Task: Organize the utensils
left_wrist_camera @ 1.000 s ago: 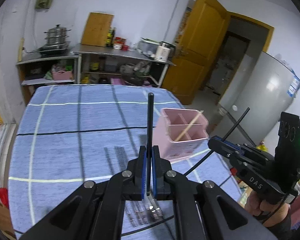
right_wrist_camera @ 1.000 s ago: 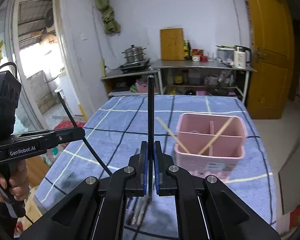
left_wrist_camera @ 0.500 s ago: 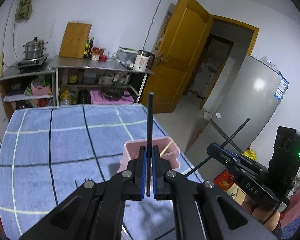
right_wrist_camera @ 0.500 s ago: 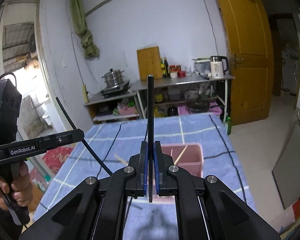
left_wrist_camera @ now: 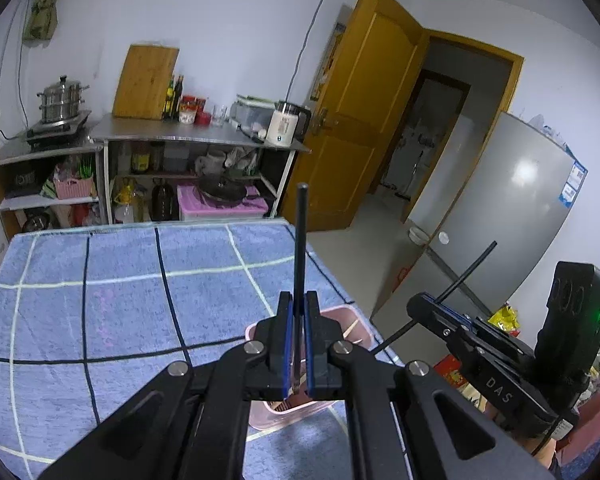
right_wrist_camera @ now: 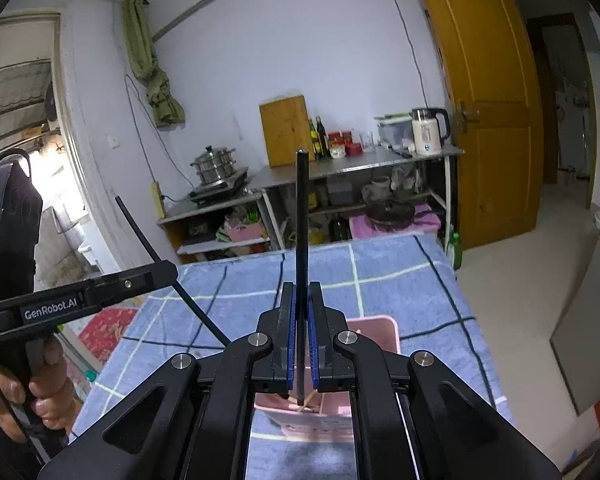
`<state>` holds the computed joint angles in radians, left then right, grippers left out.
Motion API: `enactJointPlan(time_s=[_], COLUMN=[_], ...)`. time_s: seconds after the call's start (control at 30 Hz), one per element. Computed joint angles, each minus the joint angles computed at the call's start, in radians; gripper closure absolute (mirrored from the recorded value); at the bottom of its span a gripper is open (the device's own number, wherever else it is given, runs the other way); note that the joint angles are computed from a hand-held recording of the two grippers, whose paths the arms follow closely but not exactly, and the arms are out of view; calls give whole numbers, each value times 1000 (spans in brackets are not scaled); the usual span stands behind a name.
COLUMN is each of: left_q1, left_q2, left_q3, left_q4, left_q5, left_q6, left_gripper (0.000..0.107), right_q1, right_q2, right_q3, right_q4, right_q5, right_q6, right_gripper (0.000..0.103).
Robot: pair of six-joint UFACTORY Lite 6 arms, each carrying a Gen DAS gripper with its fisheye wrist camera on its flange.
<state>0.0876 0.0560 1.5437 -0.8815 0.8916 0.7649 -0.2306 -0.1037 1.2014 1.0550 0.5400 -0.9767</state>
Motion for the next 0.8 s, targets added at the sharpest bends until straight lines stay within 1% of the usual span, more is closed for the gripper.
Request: enactJointPlan(time_s=[0.07, 0.23, 0.37, 0.63, 0.67, 0.7, 0.8], left_q1=[-19, -41, -65, -51, -42, -36, -8], left_q2=[15, 36, 43, 42, 39, 42, 23], left_q3=[-19, -70, -101, -114, -117, -110, -118], left_q4=[17, 25, 39, 12, 2, -3, -27], left_q5=[-32, -68, -100, -102, -95, -89, -72], left_q6=[4, 30, 38, 70, 82, 86, 104], left_gripper=[102, 102, 101, 101, 99, 96, 91], right_q1=[7, 26, 43, 53, 50, 50, 48], right_q2=[24, 74, 110, 114, 107, 102, 71], right_q3=[-15, -45, -43, -55, -60, -60, -71], right_q4=[18, 45, 32, -29, -29, -36, -68], right_q5=[-10, -40, -56, -83, -81, -82, -97], right_q6=[-22, -65, -63, -5, -6, 1, 40], right_gripper=[98, 98, 98, 97, 97, 95, 84])
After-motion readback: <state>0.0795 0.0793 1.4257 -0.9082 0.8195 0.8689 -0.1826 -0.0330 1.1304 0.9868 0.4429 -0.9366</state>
